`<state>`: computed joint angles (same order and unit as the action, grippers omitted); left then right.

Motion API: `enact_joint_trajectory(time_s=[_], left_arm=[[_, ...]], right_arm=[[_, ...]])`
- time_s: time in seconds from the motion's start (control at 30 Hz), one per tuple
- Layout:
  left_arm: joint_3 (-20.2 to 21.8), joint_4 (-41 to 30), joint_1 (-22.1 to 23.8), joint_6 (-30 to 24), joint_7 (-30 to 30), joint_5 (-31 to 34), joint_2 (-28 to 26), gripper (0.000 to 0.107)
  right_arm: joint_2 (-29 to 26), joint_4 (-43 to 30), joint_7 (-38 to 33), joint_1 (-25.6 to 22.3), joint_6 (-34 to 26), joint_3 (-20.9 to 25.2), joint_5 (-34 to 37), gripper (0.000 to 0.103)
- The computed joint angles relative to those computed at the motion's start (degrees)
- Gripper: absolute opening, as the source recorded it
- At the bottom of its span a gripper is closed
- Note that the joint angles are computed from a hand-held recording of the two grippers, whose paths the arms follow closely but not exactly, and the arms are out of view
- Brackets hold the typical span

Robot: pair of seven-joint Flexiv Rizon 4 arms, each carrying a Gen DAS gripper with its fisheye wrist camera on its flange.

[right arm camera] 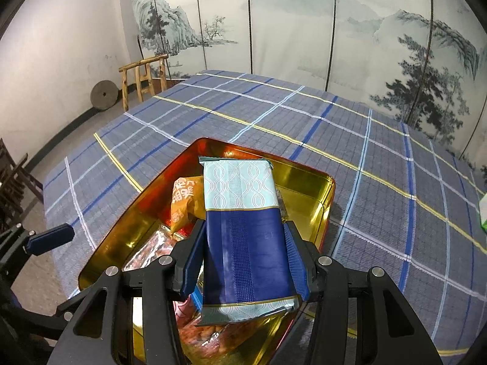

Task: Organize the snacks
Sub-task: 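Carry the blue-white pack over the tin, lower it in, open the right gripper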

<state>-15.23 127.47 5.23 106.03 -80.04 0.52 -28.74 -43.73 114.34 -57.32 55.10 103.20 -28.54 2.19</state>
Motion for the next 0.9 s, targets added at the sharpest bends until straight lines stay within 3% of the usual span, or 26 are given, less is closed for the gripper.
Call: enact_joint_trajectory(time_s=[0.5,0.9], left_arm=[[3.82,-0.43,-3.54,2.30,-0.53,-0.72,-0.68,0.073],[8.01,-1.33,-6.91,3.40,-2.23,-3.44,-1.60,0.073]], right_arm=[[-2.42,0.59,1.17,6.16,-1.43,-7.24,0.67,0.051],[-3.49,0.76,2.64,7.54,-1.96,-9.10,0.34,0.051]])
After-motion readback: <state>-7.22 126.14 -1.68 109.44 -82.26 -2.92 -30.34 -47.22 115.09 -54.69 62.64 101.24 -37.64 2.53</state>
